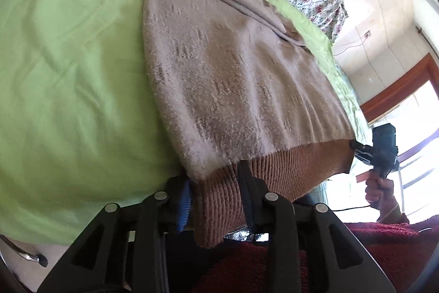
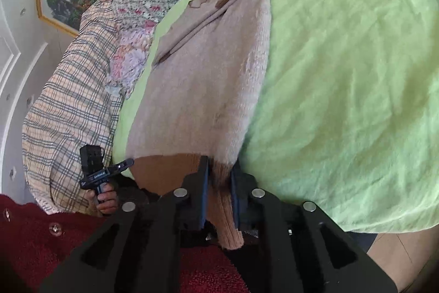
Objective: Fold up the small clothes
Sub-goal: 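Grasp the brown hem with both grippers and fold it toward the collar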
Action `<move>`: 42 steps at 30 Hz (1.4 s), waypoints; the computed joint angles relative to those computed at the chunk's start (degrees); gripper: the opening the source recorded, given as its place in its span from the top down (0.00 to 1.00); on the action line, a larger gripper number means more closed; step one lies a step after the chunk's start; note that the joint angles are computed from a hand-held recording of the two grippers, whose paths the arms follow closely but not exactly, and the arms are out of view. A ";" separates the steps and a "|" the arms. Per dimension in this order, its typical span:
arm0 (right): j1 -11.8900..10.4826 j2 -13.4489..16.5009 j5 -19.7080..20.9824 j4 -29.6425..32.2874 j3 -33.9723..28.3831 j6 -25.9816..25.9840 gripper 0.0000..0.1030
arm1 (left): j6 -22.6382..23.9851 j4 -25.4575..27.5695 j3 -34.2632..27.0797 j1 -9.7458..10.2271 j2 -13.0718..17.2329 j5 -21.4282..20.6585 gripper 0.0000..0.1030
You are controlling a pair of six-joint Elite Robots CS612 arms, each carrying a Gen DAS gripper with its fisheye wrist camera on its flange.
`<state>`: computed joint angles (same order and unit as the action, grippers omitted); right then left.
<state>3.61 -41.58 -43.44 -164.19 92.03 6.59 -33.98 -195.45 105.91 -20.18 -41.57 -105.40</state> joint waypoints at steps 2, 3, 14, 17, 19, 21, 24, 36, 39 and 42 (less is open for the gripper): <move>0.21 0.33 0.91 0.72 -0.40 -0.85 0.83 | 0.43 -0.36 -0.56 0.11 0.46 -0.97 0.69; 0.39 0.53 1.10 0.89 -0.69 -1.18 0.83 | 0.57 -0.75 -0.88 0.09 0.75 -1.34 0.70; -0.46 0.64 6.73 -7.57 1.08 2.76 0.93 | 0.18 -9.33 2.51 -0.59 -0.98 2.69 0.95; -0.61 1.80 10.28 -14.24 -0.84 7.58 0.93 | 0.01 -12.90 2.13 -0.46 -1.43 3.29 0.95; -0.47 2.35 10.23 -16.72 -2.49 10.45 0.93 | -0.04 -14.25 1.38 -0.09 -1.62 3.33 0.95; -0.37 3.69 10.27 -19.63 -5.43 13.76 0.93 | 0.45 -14.46 -0.16 0.38 -1.61 3.66 0.95; 0.02 5.91 9.35 -22.07 -10.56 16.92 0.93 | 1.18 -15.01 -3.89 1.27 -0.74 4.03 0.95; 1.75 19.43 -2.71 -7.78 -42.32 20.66 0.93 | 3.10 0.36 -30.90 5.37 8.24 10.12 0.95; 2.19 24.58 -6.34 0.66 -53.14 20.14 0.93 | 3.43 5.77 -37.91 6.14 11.57 10.34 0.95; 2.79 30.42 -10.38 11.67 -65.13 17.45 0.93 | 3.73 12.44 -45.39 6.84 15.47 10.38 0.94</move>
